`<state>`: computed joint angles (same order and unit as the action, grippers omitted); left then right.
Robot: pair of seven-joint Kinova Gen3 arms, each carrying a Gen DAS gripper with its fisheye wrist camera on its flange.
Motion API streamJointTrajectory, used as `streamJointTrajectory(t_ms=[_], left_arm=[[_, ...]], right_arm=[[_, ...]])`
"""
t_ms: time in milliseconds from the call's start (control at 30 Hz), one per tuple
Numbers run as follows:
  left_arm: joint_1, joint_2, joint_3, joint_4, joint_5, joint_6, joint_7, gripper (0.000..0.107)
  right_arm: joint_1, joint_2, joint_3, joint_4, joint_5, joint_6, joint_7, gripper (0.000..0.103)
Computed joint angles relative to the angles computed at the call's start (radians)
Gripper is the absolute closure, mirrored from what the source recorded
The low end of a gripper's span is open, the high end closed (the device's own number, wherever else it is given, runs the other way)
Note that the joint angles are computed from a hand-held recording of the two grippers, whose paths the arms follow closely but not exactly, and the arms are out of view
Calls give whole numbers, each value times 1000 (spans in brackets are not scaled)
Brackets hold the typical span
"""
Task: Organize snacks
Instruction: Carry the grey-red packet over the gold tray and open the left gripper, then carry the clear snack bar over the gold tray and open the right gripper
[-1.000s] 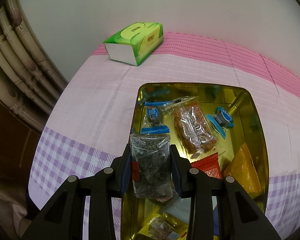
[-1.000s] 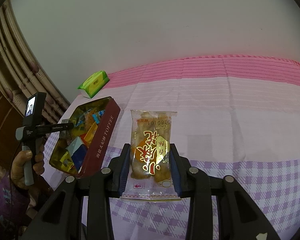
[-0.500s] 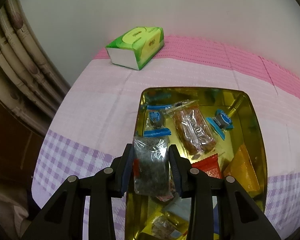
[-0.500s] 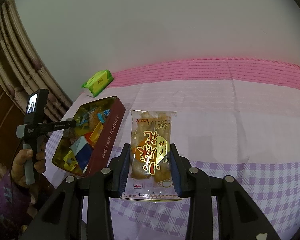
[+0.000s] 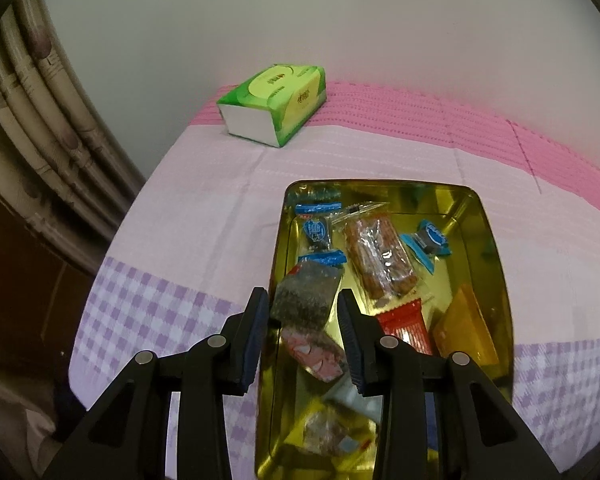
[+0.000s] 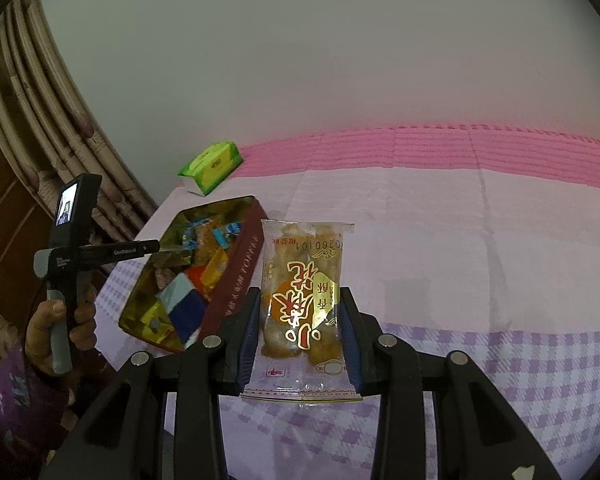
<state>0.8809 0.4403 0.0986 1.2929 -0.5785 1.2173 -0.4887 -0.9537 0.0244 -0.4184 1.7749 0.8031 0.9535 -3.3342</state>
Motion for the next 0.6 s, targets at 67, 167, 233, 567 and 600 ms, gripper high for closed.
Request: streamJointTrajectory(t_ms=[67, 167, 233, 567, 600], left_arm=[[13, -20, 1, 2, -1, 18, 17, 70], [27, -53, 12, 17, -11, 25, 45, 62], [51, -66, 19, 17, -40, 59, 66, 56], [89, -147, 80, 101, -93, 118, 164, 46], [84, -155, 86, 113, -95, 113, 173, 44]], right_arm=[[0, 4, 1, -11, 2, -13, 9, 69], [-8, 25, 4, -47, 8, -22, 44, 69], [-16, 40, 12, -71, 9, -32, 71, 69], [-71, 144, 93, -197, -13, -124, 199, 69], [-73, 159, 102, -214, -22, -134, 218, 68]])
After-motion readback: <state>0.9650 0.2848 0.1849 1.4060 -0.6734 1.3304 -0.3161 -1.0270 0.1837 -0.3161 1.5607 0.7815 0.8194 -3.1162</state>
